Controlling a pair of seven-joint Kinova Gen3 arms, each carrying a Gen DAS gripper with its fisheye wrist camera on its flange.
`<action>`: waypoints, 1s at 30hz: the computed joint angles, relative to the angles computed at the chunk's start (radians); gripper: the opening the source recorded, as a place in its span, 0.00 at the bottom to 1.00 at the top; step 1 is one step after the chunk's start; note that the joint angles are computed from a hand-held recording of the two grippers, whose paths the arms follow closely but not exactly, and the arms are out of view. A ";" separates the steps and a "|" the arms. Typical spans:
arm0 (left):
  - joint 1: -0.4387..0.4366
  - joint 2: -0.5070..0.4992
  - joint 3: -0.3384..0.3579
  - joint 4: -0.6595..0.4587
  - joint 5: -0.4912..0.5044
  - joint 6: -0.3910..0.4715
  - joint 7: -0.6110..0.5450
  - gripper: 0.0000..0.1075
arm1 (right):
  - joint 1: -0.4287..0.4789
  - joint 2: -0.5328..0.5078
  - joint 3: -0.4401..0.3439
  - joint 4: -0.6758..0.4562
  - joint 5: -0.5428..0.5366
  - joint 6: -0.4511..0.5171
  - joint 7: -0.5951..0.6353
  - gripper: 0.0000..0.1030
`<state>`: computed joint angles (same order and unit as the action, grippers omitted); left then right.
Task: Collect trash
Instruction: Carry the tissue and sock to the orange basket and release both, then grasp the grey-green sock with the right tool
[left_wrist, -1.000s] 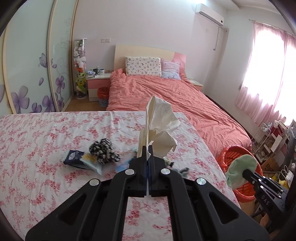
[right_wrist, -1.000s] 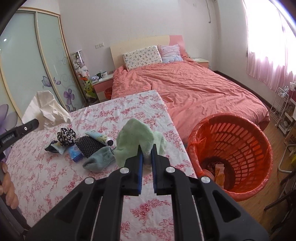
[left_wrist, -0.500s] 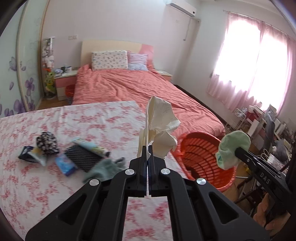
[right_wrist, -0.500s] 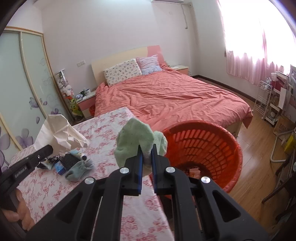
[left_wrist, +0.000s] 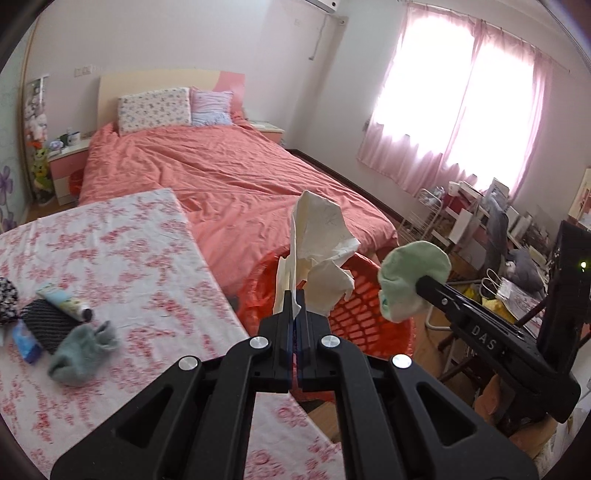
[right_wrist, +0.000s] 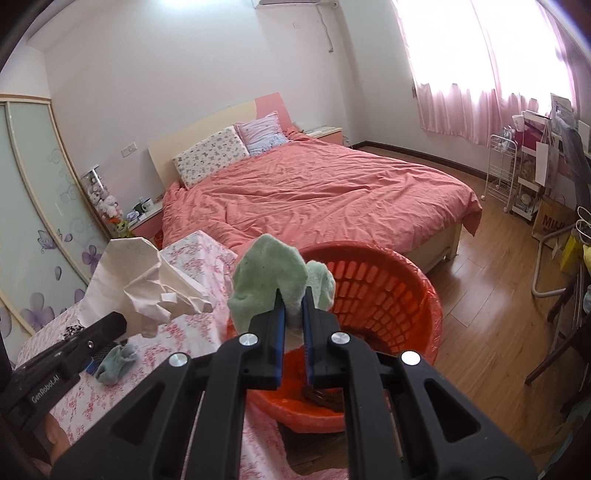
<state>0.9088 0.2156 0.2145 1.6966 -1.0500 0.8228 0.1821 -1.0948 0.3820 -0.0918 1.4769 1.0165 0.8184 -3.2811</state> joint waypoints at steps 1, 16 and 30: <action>-0.009 0.015 0.001 -0.013 0.008 -0.016 -0.015 0.01 | 0.011 -0.001 0.002 0.007 -0.002 -0.013 0.001 0.09; 0.027 0.124 -0.109 -0.105 0.199 -0.029 -0.173 0.42 | 0.077 0.065 0.073 0.033 -0.088 -0.155 0.062 0.47; 0.008 -0.092 -0.019 0.150 0.185 0.260 0.036 0.50 | -0.032 0.143 0.049 -0.131 -0.157 -0.004 0.193 0.56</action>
<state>0.9165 0.1240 0.1959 1.8466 -0.8649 1.0832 0.2177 -1.1268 0.5252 -0.0431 1.3462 0.8594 0.8148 -3.0876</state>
